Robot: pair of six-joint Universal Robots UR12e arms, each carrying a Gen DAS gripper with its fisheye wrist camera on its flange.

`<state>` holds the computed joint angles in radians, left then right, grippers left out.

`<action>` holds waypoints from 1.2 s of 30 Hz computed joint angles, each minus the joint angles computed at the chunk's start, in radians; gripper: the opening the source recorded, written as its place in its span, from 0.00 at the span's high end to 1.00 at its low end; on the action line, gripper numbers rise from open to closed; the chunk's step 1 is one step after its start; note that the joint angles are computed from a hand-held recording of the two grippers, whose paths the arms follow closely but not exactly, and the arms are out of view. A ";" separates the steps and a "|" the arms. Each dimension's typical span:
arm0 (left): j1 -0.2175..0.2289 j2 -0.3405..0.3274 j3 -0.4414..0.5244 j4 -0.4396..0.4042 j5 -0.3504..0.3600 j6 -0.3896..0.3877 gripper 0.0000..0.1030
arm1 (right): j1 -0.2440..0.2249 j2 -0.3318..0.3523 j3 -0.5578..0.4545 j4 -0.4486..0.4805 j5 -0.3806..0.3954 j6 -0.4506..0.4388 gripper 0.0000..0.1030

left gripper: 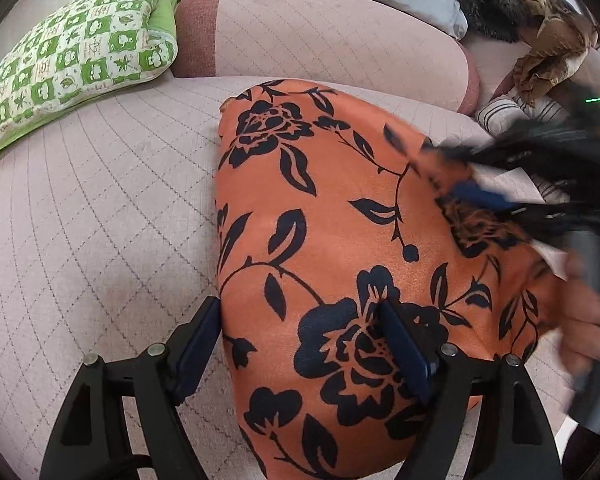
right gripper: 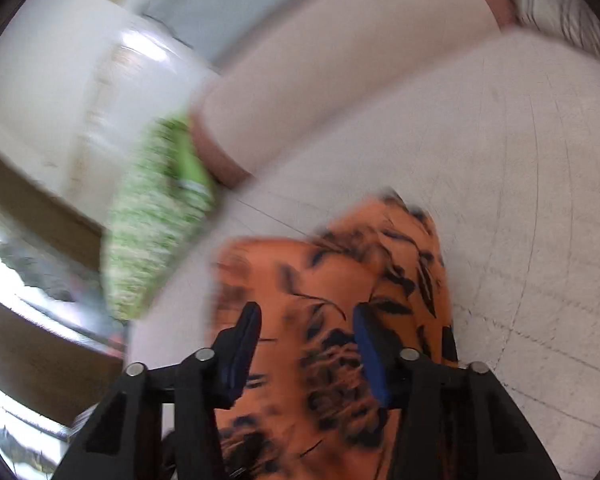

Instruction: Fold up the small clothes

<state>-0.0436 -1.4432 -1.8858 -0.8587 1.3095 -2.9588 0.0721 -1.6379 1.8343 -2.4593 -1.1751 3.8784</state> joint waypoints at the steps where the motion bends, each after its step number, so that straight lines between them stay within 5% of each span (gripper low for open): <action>1: -0.003 0.001 -0.001 0.004 0.006 0.005 0.20 | -0.006 0.019 0.005 0.021 0.000 0.030 0.64; 3: -0.012 0.002 -0.006 0.024 0.028 0.010 0.20 | -0.018 0.028 0.029 -0.042 0.005 0.065 0.71; 8: -0.017 0.006 -0.010 0.029 0.039 0.003 0.20 | -0.044 0.001 0.063 -0.121 0.064 0.104 0.69; 16: -0.025 0.018 -0.021 0.046 0.061 -0.003 0.20 | -0.032 -0.124 0.072 0.001 0.014 0.023 0.69; 23: -0.027 0.031 -0.033 0.061 0.073 -0.003 0.20 | -0.040 -0.213 0.119 0.059 0.018 0.056 0.69; 27: -0.025 0.036 -0.037 0.056 0.070 -0.001 0.20 | -0.020 -0.191 0.118 0.199 0.028 0.057 0.68; 36: 0.018 0.087 -0.046 0.061 0.042 -0.020 0.20 | 0.009 -0.190 0.104 0.175 -0.055 0.066 0.67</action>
<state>-0.0259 -1.3567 -1.9319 -0.7977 1.3519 -2.9792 0.0815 -1.8277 1.9387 -2.2845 -1.2299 3.9441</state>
